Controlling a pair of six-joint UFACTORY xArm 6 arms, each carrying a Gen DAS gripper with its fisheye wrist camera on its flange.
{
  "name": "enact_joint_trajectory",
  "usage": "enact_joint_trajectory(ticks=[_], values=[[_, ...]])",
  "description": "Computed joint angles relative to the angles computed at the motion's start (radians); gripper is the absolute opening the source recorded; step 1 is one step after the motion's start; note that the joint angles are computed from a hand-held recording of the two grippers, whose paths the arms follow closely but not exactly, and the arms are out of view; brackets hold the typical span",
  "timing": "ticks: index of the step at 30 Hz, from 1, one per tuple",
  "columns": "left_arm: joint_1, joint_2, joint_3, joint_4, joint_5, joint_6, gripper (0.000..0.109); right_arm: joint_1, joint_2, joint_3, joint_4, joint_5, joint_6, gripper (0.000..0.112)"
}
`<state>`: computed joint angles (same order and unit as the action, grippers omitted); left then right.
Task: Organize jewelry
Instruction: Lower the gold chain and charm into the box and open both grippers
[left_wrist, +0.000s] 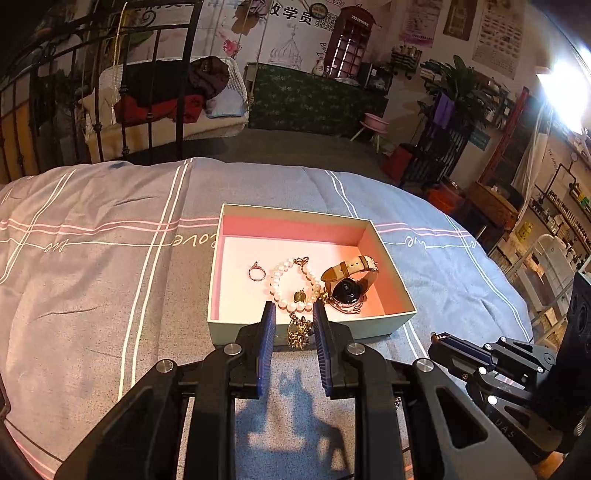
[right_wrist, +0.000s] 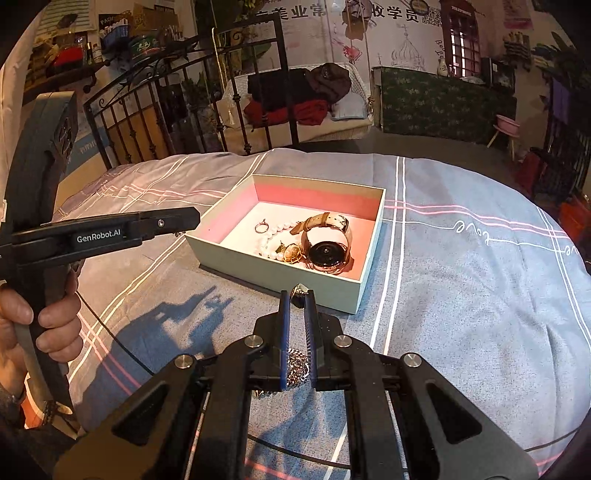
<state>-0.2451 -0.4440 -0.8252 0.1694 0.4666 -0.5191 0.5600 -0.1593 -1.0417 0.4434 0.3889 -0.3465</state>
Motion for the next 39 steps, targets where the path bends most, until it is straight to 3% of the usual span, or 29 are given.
enact_joint_trajectory(ticks=[10, 22, 39], values=[[-0.028, 0.057, -0.048, 0.042, 0.011, -0.018, 0.02, 0.018, 0.053, -0.057, -0.003, 0.001, -0.013, 0.008], [0.017, 0.224, -0.267, 0.08, 0.002, -0.018, 0.02, 0.002, 0.232, -0.312, -0.088, -0.017, 0.027, 0.008], [0.044, 0.393, -0.444, 0.036, 0.062, 0.006, 0.02, -0.019, 0.412, -0.554, -0.145, 0.125, 0.081, 0.009]])
